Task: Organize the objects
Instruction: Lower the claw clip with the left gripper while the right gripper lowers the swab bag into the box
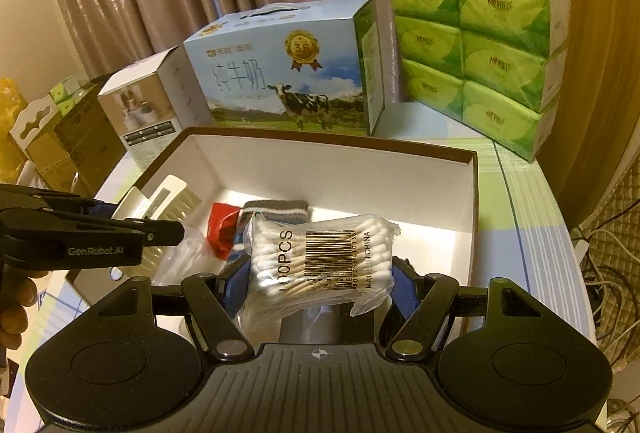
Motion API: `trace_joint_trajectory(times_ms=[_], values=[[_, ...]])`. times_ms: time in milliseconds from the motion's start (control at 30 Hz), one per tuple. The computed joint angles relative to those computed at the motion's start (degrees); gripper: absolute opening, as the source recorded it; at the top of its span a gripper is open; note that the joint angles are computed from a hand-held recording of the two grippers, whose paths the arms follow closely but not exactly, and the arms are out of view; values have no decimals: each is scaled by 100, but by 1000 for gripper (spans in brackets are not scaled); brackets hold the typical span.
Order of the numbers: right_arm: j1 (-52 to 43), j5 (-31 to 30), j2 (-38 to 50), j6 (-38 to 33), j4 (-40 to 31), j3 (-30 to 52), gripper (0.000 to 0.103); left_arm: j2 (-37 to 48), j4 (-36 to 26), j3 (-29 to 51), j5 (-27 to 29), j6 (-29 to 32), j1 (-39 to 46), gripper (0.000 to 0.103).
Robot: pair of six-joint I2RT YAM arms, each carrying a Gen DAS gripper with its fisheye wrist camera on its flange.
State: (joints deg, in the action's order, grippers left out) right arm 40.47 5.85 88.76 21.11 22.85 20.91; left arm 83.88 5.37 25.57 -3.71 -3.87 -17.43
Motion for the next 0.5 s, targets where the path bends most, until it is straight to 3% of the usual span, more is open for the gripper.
trace_joint_trajectory(times_ms=[500], values=[[-535,-354,1029,-243,196,653,68,1470,331,894,-1,42,88,37]])
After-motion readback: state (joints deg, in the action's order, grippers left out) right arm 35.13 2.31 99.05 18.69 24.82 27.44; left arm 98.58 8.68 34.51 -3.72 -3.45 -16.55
